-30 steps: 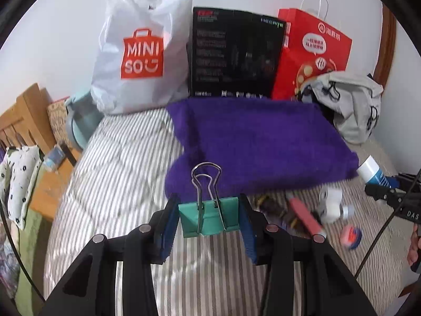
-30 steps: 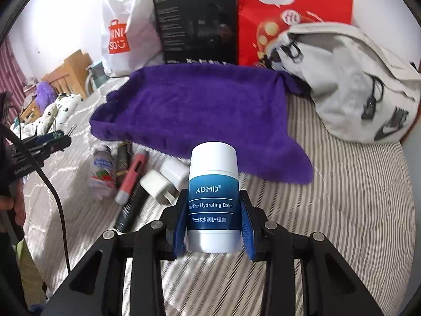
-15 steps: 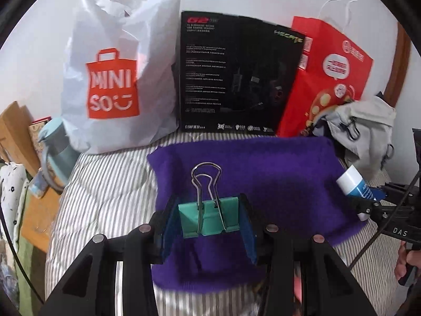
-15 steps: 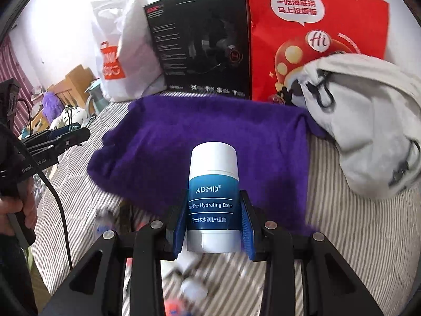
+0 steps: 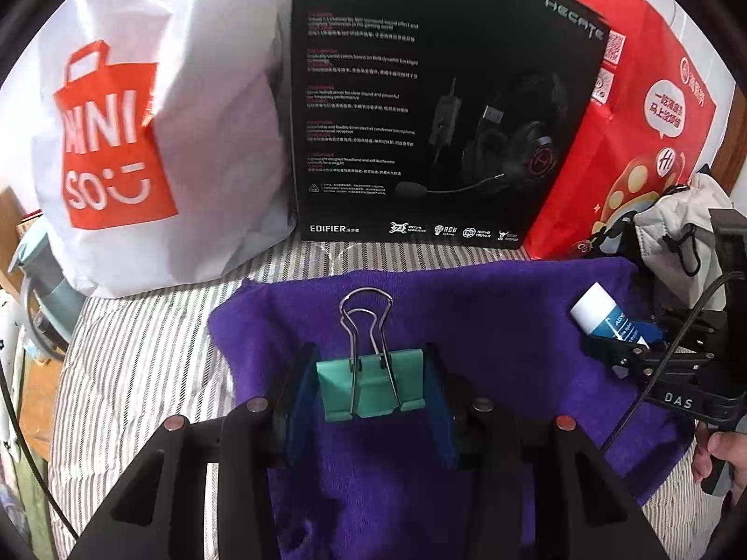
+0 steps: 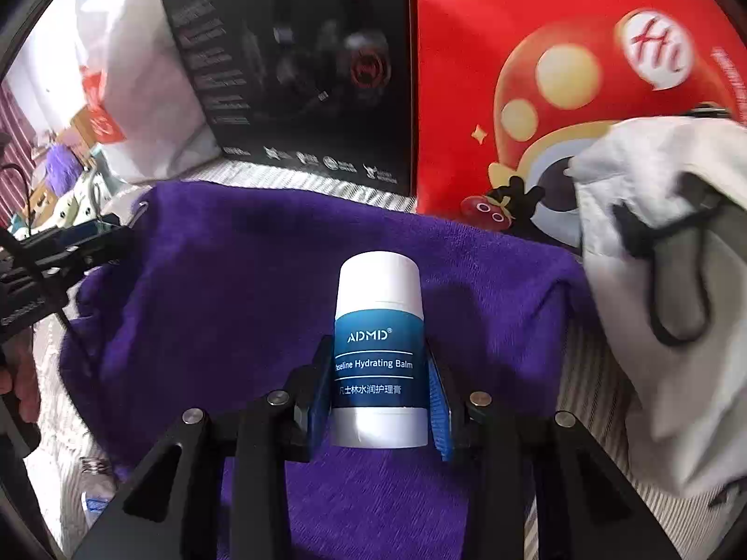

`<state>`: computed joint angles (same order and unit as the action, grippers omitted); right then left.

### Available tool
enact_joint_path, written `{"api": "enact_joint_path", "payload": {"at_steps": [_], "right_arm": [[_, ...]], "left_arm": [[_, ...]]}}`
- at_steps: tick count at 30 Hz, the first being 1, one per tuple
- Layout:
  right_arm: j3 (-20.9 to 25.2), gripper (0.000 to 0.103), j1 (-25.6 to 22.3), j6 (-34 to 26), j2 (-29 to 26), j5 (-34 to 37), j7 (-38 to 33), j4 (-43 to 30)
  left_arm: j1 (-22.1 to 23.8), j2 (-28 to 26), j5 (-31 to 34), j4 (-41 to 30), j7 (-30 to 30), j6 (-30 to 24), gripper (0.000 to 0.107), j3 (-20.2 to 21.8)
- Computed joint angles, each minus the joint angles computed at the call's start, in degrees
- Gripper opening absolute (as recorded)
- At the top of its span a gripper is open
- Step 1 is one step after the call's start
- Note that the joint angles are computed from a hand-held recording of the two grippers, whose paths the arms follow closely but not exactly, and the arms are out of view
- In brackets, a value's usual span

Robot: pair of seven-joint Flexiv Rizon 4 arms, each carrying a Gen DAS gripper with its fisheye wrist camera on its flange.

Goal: Organize rigid objects
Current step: 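Carry clip and balm stick onto the purple towel and open both tools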

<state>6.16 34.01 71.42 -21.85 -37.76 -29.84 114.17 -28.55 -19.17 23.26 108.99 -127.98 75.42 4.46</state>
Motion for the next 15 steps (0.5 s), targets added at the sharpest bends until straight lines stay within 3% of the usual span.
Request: {"api": "enact_joint_path", "payload": {"at_steps": [10, 15], "right_arm": [[0.08, 0.037, 0.47, -1.94, -1.49, 0.33, -2.33, -1.18], [1.52, 0.051, -0.47, -1.36, -1.37, 2.75, -5.44, -1.02]], "left_arm": [[0.91, -3.13, -3.71, -1.74, 3.52, -0.24, 0.041, -0.73], [0.74, -3.82, -5.04, -1.94, 5.01, -1.33, 0.041, -0.72]]}}
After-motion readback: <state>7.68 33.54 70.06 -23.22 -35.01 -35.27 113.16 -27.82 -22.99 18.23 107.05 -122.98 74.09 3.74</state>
